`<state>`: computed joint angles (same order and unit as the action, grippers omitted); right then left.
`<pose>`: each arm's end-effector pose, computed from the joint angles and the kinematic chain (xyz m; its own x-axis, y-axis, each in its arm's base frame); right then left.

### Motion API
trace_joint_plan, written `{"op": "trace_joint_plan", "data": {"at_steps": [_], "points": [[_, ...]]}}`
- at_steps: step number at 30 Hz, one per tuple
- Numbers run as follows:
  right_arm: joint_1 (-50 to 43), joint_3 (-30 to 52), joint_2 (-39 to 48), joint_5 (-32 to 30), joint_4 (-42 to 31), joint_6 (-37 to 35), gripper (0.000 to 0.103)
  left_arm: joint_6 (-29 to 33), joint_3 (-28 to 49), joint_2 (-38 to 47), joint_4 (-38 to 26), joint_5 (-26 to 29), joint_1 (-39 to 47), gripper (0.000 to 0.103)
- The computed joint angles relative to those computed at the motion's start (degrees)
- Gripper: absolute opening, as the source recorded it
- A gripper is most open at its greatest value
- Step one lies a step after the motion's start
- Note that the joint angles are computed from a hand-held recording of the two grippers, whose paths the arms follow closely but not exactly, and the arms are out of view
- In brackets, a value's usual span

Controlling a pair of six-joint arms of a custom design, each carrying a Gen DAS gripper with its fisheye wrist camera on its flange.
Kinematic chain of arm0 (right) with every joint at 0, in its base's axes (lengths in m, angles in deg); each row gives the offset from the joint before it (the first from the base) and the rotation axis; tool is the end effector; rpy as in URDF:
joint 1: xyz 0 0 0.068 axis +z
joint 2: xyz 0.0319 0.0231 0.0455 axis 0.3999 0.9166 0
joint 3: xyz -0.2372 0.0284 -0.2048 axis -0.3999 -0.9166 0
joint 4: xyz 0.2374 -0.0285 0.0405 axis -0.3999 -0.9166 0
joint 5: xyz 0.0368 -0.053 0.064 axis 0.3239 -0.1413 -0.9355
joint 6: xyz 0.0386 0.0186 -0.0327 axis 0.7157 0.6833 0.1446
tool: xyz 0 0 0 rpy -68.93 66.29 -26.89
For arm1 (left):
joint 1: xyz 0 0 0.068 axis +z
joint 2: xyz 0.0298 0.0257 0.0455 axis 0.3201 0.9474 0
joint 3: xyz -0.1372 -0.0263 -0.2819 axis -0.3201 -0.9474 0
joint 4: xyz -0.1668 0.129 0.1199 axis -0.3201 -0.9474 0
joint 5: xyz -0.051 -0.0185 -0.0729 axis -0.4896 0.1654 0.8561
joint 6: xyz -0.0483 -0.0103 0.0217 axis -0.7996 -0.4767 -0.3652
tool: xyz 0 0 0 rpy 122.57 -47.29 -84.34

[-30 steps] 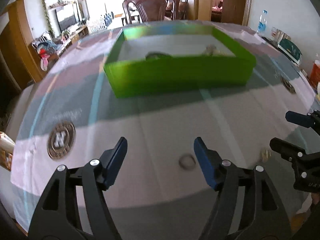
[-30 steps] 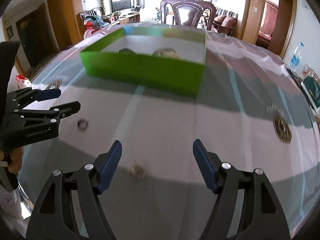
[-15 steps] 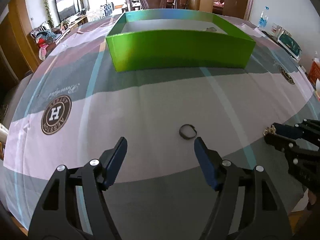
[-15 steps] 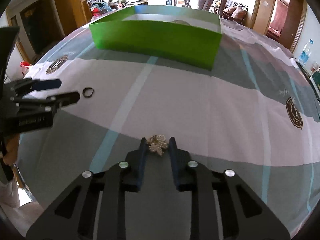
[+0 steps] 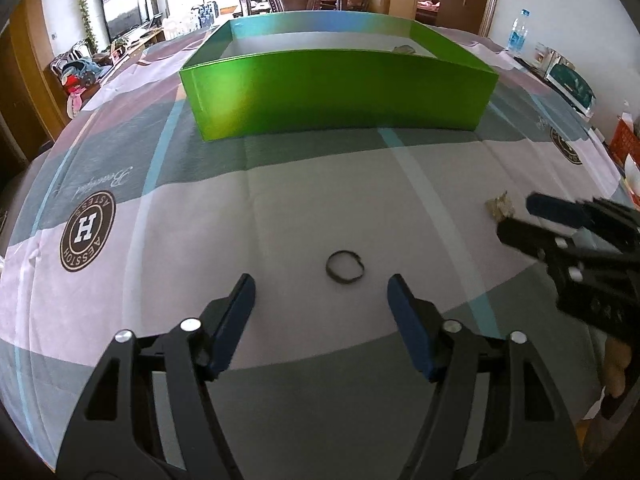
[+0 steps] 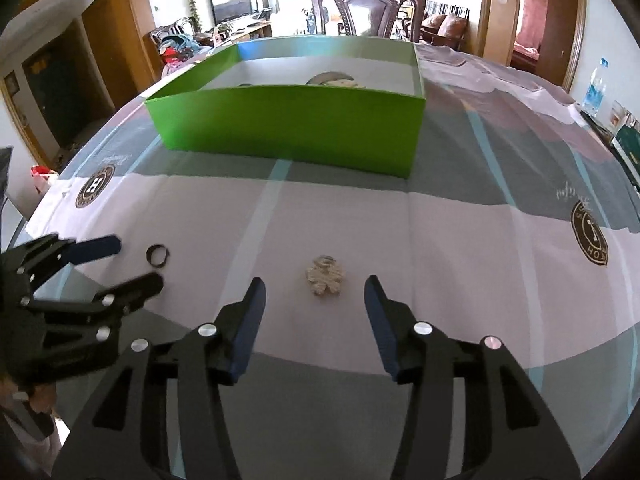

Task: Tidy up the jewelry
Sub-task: 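Move the right gripper to the silver flower charm while the left moves to the small black ring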

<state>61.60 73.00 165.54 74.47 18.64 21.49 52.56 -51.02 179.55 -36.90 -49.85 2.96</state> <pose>0.2286 0.1721 0.0509 -0.7675 -0.2077 -0.6064 -0.3142 0.9465 0.0734 0.2260 -0.0605 0.0751 -0.8258 0.0801 -0.5583 0.1048 0.9944 -0.0123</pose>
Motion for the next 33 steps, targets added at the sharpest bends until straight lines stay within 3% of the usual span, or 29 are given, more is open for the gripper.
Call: {"op": "trace_joint_plan", "data": {"at_steps": [5,23,33], "points": [[-0.7,-1.0,0.8,-0.7,0.5,-0.3,0.051,-0.5,1.0,0.0,-0.6,-1.2,-0.6,0.05],[2.0,2.7,0.4,-2.2,-2.1,-2.0,0.051,-0.5,0.8,0.2,-0.3,-1.5,0.2,0.051],[-1.1,1.9,1.0,-0.8,-2.7,-0.4,0.051,-0.1,0.7,0.2,0.0,-0.9,2.1,0.051]]}}
